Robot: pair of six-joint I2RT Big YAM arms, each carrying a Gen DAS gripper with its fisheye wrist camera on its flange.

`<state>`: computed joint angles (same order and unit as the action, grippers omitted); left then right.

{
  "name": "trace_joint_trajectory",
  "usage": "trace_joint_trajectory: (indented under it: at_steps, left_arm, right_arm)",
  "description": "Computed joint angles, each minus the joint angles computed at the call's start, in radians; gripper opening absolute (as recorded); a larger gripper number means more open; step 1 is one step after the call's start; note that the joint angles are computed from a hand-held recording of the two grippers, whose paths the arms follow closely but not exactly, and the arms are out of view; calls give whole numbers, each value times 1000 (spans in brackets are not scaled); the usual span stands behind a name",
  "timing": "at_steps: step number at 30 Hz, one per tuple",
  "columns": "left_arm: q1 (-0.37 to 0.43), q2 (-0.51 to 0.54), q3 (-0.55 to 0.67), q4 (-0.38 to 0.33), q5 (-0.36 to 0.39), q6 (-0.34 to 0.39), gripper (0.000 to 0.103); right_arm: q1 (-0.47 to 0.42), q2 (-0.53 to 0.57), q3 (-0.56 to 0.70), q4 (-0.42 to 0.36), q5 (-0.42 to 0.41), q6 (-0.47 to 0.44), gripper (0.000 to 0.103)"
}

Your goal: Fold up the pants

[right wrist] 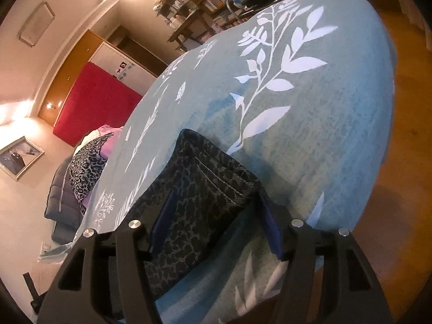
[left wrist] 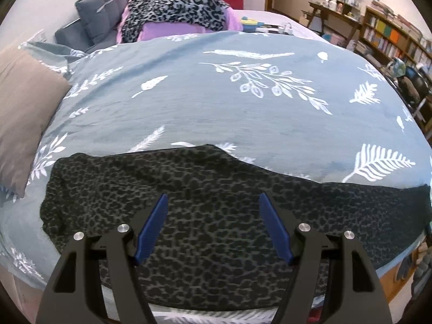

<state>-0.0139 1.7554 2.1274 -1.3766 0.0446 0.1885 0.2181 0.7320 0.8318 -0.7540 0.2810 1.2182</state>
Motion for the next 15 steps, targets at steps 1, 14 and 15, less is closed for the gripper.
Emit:
trace_joint_trajectory:
  at_steps: [1, 14, 15]
  left_arm:
    - [-5, -1, -4, 0, 0, 4, 70]
    - [-46, 7, -23, -27, 14, 15, 70]
    - [-45, 6, -25, -26, 15, 14, 70]
  right_arm:
    - [0, -2, -3, 8, -4, 0, 63]
    - [-53, -44, -82, 194, -169, 8, 63]
    - [-50, -53, -100, 230, -201, 28, 63]
